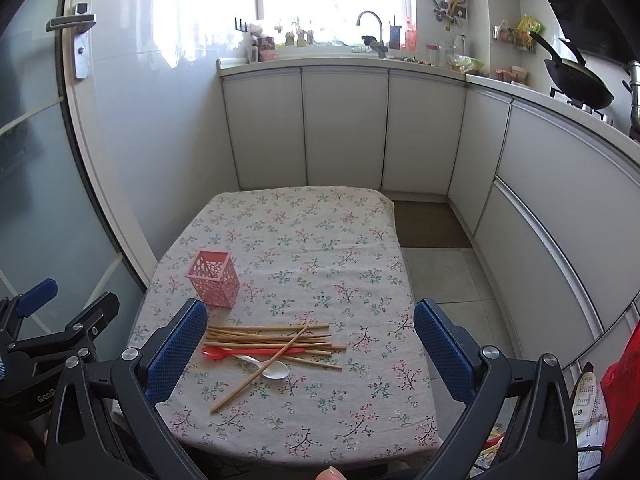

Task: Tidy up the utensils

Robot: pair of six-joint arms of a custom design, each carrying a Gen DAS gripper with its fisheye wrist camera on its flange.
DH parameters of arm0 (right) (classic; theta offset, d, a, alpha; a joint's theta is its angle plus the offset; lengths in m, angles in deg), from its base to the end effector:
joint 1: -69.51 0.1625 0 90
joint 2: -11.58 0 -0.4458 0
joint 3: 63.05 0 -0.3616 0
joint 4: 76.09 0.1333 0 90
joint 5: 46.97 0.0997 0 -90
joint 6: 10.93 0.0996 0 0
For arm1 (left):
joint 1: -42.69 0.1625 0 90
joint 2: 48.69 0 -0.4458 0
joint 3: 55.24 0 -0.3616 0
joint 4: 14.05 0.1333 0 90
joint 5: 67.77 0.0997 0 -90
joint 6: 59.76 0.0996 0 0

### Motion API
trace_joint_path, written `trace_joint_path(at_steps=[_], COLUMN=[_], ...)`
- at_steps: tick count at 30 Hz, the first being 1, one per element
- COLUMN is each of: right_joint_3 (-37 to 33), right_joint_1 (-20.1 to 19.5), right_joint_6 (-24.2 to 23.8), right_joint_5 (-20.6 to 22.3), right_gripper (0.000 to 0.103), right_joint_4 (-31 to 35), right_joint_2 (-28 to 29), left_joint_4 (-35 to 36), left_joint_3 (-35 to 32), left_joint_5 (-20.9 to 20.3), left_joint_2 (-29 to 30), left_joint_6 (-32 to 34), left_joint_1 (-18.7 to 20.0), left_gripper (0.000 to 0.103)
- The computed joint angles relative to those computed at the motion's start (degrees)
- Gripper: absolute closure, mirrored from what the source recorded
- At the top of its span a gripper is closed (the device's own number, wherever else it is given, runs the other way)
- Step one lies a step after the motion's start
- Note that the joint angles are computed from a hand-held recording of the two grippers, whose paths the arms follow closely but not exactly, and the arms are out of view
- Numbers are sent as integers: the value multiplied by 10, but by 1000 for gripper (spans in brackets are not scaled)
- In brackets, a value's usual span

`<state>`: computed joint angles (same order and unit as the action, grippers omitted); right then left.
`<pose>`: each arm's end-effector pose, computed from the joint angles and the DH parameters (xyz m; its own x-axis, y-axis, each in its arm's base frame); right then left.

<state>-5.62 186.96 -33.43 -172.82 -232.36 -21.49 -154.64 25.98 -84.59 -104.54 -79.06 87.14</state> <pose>0.4496 -0.7030 0.2631 -0.6999 -0.2772 0.6583 -0.6612 0.6000 -0.4503 -0.3249 -0.6390 0.3929 -0.6795 -0.2840 -0.6765 0.4463 0.5718 -0.6884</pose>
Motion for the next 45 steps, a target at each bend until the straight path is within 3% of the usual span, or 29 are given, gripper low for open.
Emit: trace_joint_path(at_steps=[45], right_joint_3=[8], right_joint_1=[-3], right_joint_6=[-4], right_joint_5=[5], right_gripper=[0], right_joint_4=[-9], right_joint_2=[-6], left_joint_4=[1], left_joint_3=[-1], left_joint_5=[3], left_joint_2=[0], left_joint_6=[5], left_joint_1=[1], left_gripper=[0])
